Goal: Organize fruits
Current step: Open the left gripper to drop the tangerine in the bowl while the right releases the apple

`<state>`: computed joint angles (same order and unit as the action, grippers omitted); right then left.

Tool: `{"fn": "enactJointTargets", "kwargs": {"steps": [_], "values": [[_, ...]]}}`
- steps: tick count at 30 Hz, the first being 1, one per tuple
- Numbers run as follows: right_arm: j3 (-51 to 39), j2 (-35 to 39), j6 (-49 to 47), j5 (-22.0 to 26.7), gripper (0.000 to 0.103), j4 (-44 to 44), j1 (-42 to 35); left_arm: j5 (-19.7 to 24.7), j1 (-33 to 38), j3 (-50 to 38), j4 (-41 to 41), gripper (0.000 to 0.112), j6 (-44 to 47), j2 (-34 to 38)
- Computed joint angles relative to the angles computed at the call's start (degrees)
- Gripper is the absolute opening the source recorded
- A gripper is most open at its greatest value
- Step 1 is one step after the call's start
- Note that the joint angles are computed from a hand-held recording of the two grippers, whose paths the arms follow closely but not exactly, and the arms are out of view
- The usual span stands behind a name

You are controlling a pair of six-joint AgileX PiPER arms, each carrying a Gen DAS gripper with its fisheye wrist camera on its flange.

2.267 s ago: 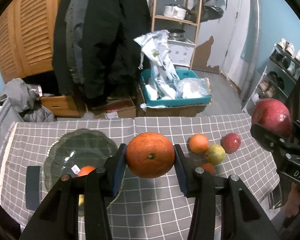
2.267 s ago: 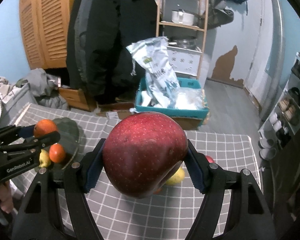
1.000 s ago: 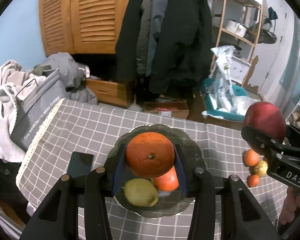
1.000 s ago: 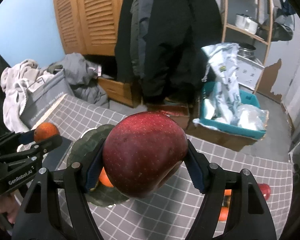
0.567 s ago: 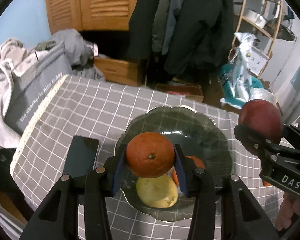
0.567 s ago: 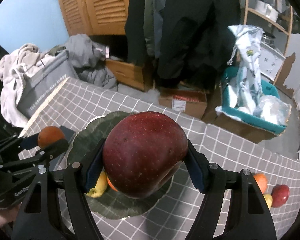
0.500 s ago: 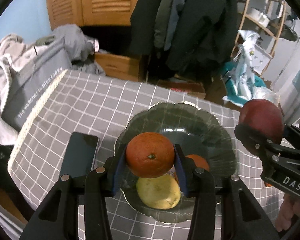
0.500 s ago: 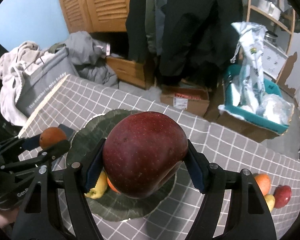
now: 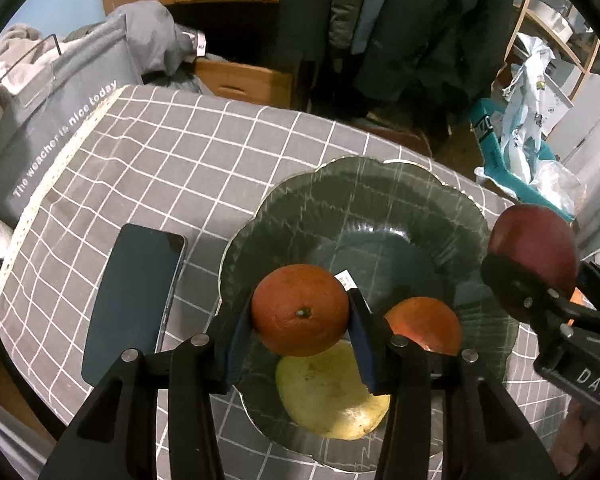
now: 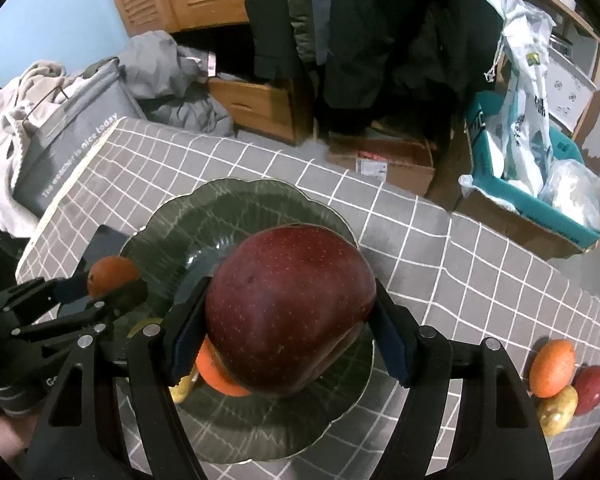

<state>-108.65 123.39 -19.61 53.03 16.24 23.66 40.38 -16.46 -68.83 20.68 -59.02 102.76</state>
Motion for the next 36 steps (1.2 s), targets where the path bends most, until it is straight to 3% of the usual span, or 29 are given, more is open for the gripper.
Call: {"fn": "enactJointTargets", "kwargs": {"steps": [6, 11, 36], "values": [[-1.68, 1.4, 0.22, 0.81, 0.074, 0.68, -0.13, -0.7, 0.88, -0.02, -1.94, 0.048, 1.56, 1.26], [-2.81, 2.42, 0.02, 1.37, 0.074, 0.98, -0.1, 0.24, 0.63, -0.27, -0.41, 0.068, 0.62, 1.37], [-9.7, 9.52, 3.19, 5.21, 0.075, -4.18, 2.17, 2.9, 1.02, 2.06, 3.08, 0.072, -2.99, -3.16]]}}
